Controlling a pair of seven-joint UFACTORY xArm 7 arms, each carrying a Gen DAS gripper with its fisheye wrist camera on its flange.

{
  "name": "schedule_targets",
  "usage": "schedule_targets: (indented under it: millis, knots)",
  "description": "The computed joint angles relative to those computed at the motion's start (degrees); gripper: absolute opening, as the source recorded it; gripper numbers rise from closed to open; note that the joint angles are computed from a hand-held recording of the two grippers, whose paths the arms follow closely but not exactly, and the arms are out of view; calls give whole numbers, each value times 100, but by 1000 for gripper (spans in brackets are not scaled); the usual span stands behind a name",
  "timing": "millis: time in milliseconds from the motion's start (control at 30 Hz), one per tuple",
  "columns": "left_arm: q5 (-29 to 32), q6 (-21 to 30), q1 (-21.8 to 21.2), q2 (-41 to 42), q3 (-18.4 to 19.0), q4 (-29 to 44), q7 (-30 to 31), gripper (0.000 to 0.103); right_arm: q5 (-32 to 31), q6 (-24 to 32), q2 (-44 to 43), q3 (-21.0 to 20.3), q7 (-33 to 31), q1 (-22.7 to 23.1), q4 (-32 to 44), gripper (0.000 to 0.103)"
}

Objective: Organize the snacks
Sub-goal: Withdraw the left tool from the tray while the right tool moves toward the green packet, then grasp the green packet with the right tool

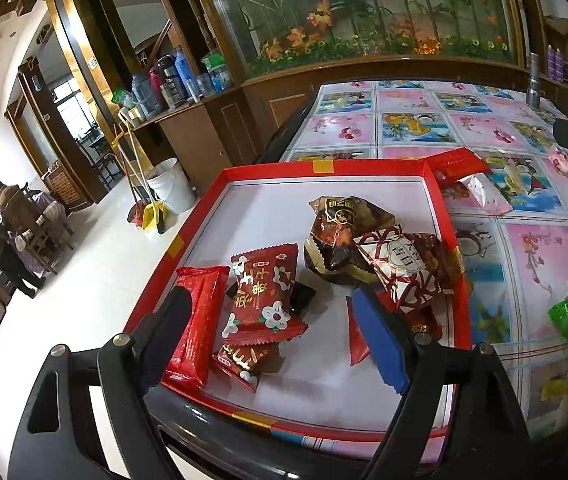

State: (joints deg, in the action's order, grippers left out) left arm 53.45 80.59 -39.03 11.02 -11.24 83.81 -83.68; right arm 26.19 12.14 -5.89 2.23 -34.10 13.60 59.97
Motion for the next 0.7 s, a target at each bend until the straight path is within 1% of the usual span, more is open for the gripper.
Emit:
schedule_targets:
  millis: [100,233,367,467,500,567,600,700]
  knots:
    - [-3,-3,-1,-6,-1,-15,-2,83,-3,83,-10,-11,-44,1,8,66]
    - [29,-10,1,-52,-1,-103,-36,83,606,659,63,-209,-670,-30,227,66]
    - [-1,-122,94,-207,-17,-360,-162,83,848,1155,298,-341,-1077,-436,400,69]
    - [-59,-241,187,-274,-44,-482,-190,83,626,1226,366,-330,-1132,-753,291,69]
    - [-85,-299,214,-283,-55,-517,-194,83,721,1373,369,-360,-1301,-844,275,69]
    - [-97,-356,242,-291,-75,-550,-191,83,1059,1946,370,-438,-1687,-1019,311,69]
    - [-96,-390,247,-285,-88,-555,-175,83,1118,2119,366,-437,-1781,-1082,301,69]
    - [-81,-432,248,-311,-109,-594,-151,83,994,2735,312,-406,-1765,-1206,248,69]
